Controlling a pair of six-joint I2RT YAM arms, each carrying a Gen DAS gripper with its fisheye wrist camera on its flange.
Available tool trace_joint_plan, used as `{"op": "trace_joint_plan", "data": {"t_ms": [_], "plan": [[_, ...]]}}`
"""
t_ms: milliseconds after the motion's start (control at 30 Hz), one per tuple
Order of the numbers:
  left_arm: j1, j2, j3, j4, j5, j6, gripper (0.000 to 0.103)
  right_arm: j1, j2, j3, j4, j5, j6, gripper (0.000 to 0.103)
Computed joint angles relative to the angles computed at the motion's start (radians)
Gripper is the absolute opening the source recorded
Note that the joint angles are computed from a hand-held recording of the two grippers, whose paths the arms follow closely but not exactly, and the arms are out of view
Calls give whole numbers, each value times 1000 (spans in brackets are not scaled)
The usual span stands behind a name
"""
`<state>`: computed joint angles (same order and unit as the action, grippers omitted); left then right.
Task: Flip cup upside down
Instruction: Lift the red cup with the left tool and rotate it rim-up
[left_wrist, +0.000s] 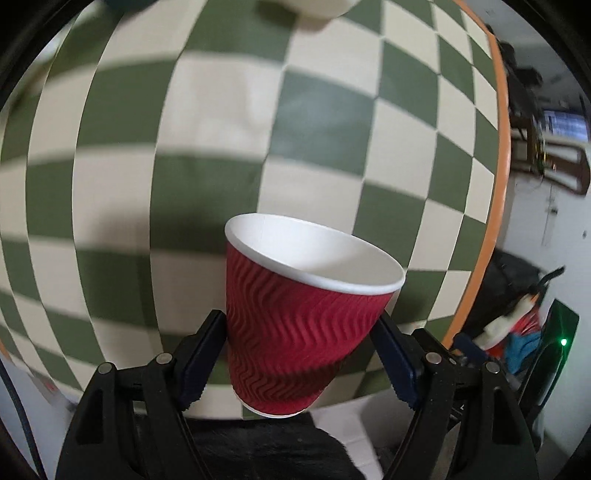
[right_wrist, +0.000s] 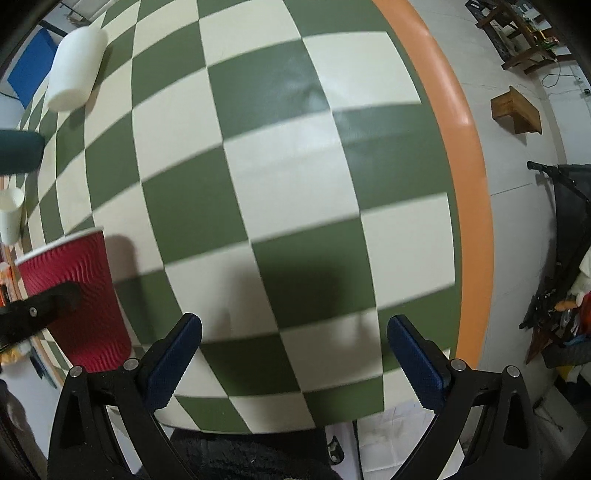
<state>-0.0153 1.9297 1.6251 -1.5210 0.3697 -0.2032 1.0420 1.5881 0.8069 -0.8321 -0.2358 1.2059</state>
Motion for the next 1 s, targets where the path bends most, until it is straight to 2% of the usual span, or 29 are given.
{"op": "trace_joint_plan", "data": {"t_ms": [133, 267, 433, 633, 667, 767, 1000], "plan": [[4, -102, -171, 65, 36, -62, 78, 127, -46, -10, -6, -1, 146, 102], [-27, -126, -274, 150, 70, -135, 78, 236, -46, 8, -11, -2, 261, 102], [-58, -141, -323, 205, 68, -161, 79, 309, -28, 43, -24, 6, 336, 102], [-146, -140, -322, 235, 22, -175, 79, 295, -17, 68, -48, 13, 331, 102], [-153, -140, -322, 236, 18, -176, 79, 245, -31, 43, -51, 18, 279, 102], [-175, -138, -329, 244, 16, -183, 79, 236, -25, 53, -57, 17, 271, 102], [-191, -151, -346, 247, 6, -193, 79, 160, -131, -97, -18, 22, 215, 102]]}}
